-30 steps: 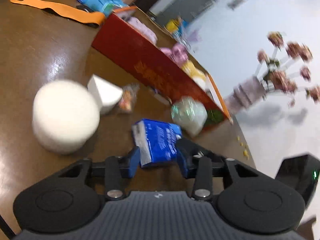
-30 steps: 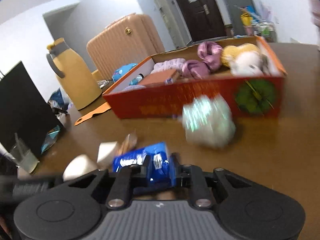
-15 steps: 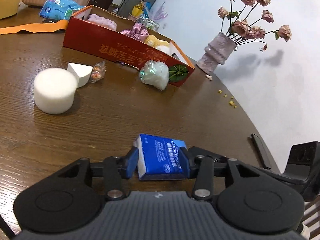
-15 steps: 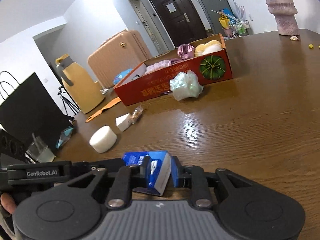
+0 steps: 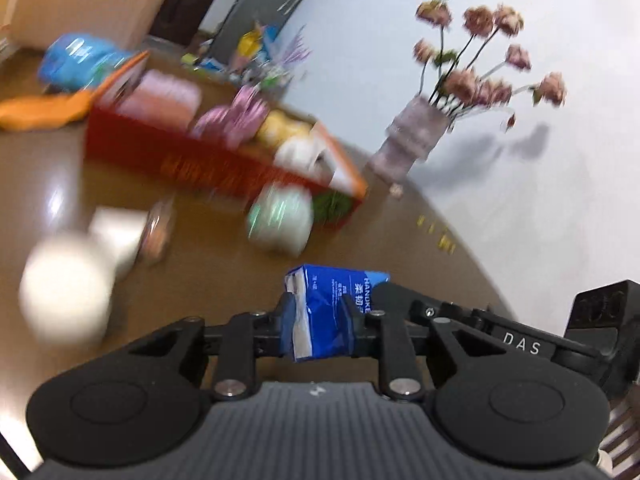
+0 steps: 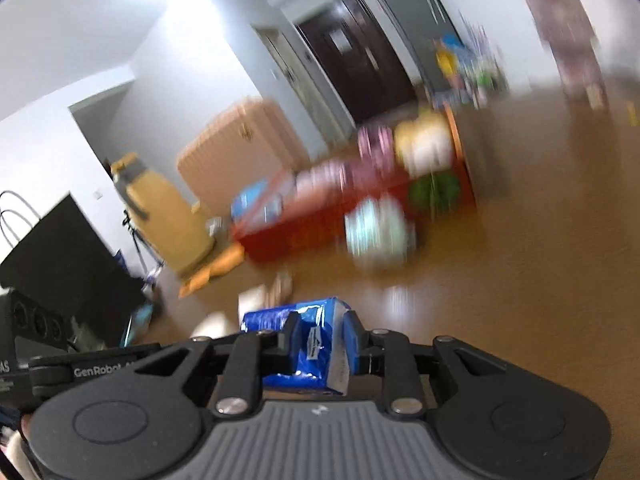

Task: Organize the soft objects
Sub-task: 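Grasp the blue carton with both grippers and lift it, then lower the blue carton into the box and open both grippers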

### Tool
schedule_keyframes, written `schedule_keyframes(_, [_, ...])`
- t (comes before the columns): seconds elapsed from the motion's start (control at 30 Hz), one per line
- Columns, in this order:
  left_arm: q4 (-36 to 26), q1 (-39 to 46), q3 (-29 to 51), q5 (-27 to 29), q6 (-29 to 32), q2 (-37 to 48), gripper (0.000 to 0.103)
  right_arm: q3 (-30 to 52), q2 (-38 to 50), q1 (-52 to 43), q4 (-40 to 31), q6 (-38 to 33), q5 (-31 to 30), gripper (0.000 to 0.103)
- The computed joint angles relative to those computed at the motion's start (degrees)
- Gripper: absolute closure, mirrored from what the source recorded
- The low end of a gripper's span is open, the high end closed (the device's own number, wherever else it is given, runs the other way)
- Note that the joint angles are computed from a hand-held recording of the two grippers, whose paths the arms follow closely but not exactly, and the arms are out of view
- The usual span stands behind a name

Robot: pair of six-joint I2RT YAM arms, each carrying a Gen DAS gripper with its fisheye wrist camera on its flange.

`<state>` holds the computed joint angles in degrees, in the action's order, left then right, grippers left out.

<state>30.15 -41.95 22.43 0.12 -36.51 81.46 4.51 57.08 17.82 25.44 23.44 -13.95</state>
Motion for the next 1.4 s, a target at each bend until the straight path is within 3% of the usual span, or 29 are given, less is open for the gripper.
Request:
schedule_keyframes(0.13, [-9.69, 12.05, 21.75, 13.91, 2.78, 13.03, 0.079, 18.59, 16.18, -3.41, 0.62, -8.51, 2.64, 0.082])
schedule_keyframes(0.2, [-15.66, 15.70, 34.13, 17.94, 0.42, 21.32, 0.079, 30.26, 26.94, -5.18, -1.57, -9.04, 3.36, 0.082])
schedule_keyframes(0.27, [-19.48, 18.80, 44.33, 20.77, 2.31, 28.94, 0.079, 40.85, 36.25, -5.87, -4.51, -9.15, 5.68, 0.082])
schedule_keyframes(0.53, [-41.73, 23.23, 79.62, 18.88, 5.72, 54.57, 0.080, 81.96, 68.90, -6.23, -27.83, -8.93, 9.42, 0.083])
schedule_keyframes(0.67, [-46.69, 23.12, 86.51, 17.59, 6.98, 58.12, 0.080, 89.82, 74.90, -4.84, -33.56, -10.11, 13.22, 0.083])
schedule_keyframes(0.73, [-48.68, 22.75, 89.28, 15.46, 7.75, 59.48, 0.080, 92.64, 76.83, -5.74, -36.44, -8.03, 9.88, 0.084])
schedule_keyframes(0.9, [-47.78, 21.47, 86.63, 11.25, 9.34, 57.13, 0.075, 89.90, 74.98, -5.51, -34.22, -8.49, 9.96, 0.082])
schedule_keyframes(1.1, [-40.88, 20.96, 70.11, 8.79, 13.78, 42.13, 0.066, 75.00, 61.04, -5.62, -26.10, -10.60, 10.10, 0.072])
schedule_keyframes(1.2, [-36.92, 19.97, 58.43, 5.70, 16.43, 30.34, 0.060, 65.31, 50.52, -6.13, -22.60, -13.56, 9.71, 0.056])
schedule_keyframes(1.4, [-27.63, 15.80, 32.04, -3.43, 21.78, 4.55, 0.050, 41.54, 26.29, -7.73, -17.52, -17.62, 7.29, 0.054])
